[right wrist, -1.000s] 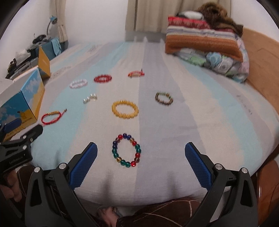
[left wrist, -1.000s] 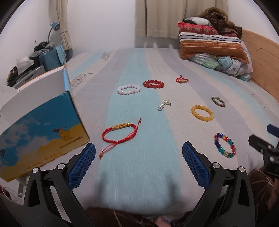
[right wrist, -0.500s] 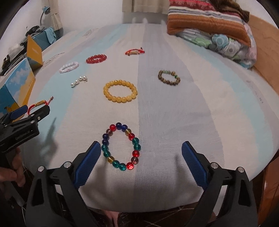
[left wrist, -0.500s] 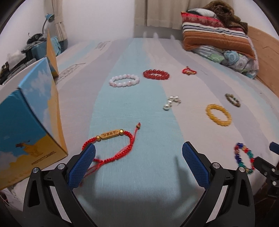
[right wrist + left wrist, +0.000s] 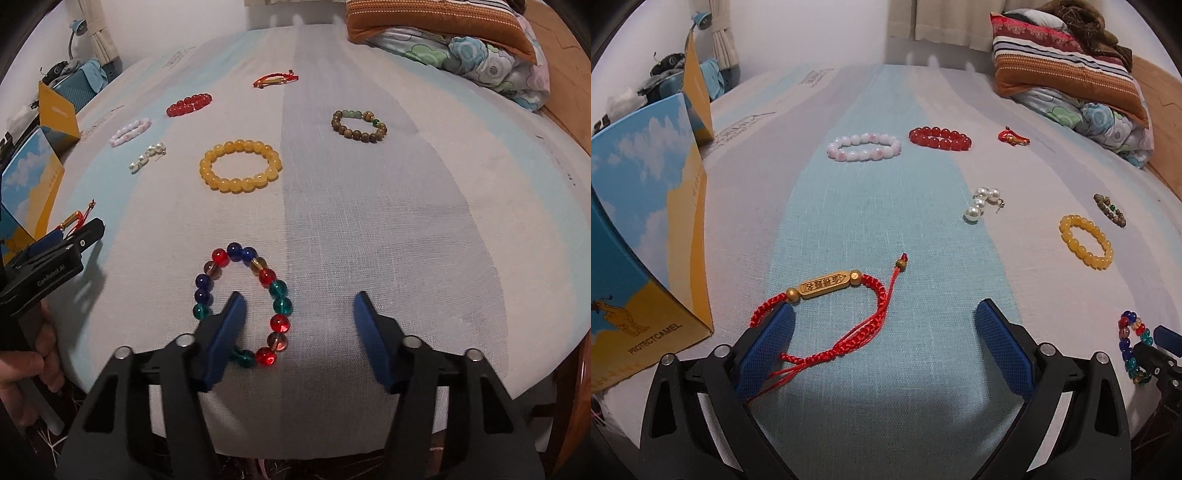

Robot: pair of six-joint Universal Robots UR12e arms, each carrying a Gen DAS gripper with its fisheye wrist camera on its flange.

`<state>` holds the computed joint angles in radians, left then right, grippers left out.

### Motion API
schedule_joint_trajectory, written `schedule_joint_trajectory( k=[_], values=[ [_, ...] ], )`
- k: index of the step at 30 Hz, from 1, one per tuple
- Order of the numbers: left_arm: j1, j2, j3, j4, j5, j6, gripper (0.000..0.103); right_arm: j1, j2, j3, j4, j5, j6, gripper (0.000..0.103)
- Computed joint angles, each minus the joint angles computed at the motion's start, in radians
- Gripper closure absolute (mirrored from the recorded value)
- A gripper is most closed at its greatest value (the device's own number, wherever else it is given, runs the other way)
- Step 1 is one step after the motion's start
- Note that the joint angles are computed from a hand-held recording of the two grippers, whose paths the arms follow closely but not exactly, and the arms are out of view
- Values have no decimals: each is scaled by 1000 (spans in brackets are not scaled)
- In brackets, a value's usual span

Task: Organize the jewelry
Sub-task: 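Grasp the red cord bracelet with left tool while right tool grasps multicolour bead bracelet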

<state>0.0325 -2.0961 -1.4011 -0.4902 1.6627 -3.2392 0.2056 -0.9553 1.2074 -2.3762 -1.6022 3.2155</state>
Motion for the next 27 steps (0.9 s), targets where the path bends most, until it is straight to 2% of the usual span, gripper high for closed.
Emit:
schedule_joint_trajectory(
  k=[4, 6, 7, 11, 16, 18, 20, 27],
  values=[
    [3, 6, -8, 4, -1, -22, 26, -3, -2, 4, -7, 9, 4, 65],
    [5, 10, -12, 1, -2, -30, 39, -5, -3, 6, -10, 17, 9, 73],
    [5, 11, -12, -3, -2, -32, 41, -6, -4, 6, -10, 22, 8, 77],
    [2, 17, -13, -22, 13, -37, 57, -6, -6, 10, -17, 30, 1, 86],
    [3, 22, -14, -42, 16, -45, 78, -7, -8, 14, -22, 33, 5, 88],
    [3, 24, -14, -50, 14, -44, 90, -6, -7, 13, -21, 32, 5, 88],
    [2, 25, -14, -58, 15, -42, 98, -6, -8, 13, -20, 32, 5, 88],
    [0, 42, -22, -75, -11, -12, 99, -11, -10, 18, -32, 49, 15, 89]
  ],
)
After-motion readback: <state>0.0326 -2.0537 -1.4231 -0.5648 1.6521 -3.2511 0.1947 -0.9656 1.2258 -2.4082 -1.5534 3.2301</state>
